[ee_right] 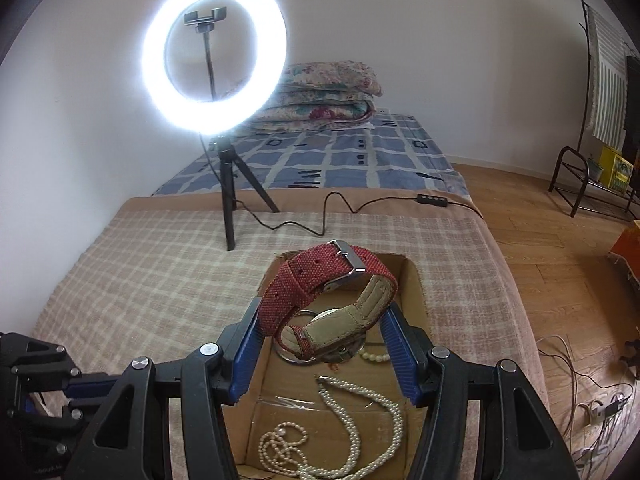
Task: Organize jewelry
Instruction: 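Carry the earring and red watch into the box and open both tools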
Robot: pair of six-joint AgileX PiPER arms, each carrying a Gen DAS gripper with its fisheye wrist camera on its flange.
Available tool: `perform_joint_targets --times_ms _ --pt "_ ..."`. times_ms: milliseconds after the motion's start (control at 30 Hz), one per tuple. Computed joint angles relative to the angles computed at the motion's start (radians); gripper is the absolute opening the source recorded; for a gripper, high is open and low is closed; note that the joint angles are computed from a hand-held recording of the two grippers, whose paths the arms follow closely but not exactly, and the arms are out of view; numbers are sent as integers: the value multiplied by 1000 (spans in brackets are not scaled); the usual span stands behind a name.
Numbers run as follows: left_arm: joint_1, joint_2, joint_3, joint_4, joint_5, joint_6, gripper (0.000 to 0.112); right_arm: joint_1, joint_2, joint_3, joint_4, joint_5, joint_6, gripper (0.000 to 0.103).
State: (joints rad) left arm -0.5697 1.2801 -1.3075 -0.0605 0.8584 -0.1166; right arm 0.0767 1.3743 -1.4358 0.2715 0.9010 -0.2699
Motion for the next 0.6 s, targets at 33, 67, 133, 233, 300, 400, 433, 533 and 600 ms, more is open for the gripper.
perform_joint_targets --times_ms 33,67,133,233,300,400,433,533,600 --pt "-12 10 -5 11 -5 -9 7 -8 7 -5 8 0 -10 59" --pt "-17 18 -9 11 -7 -11 7 -13 11 -7 13 0 -18 59" --pt "-27 35 -19 12 -10 -18 7 -26 21 -10 23 1 -35 59" --pt "-48 56 -33 24 -17 -39 7 -47 44 -25 45 7 -61 59" --pt "-61 70 -45 33 -19 -51 7 -59 58 -33 60 11 -74 60" --pt "-78 88 -56 46 -23 -65 7 -70 79 -48 79 12 -88 60" --pt "-81 92 -57 47 -25 -67 7 -74 88 -53 85 9 -93 60" --pt "-91 106 -55 55 -32 -73 7 -83 103 -55 101 5 -105 60" --pt "-95 115 -56 51 -34 -73 7 -83 111 -52 101 0 -107 60"
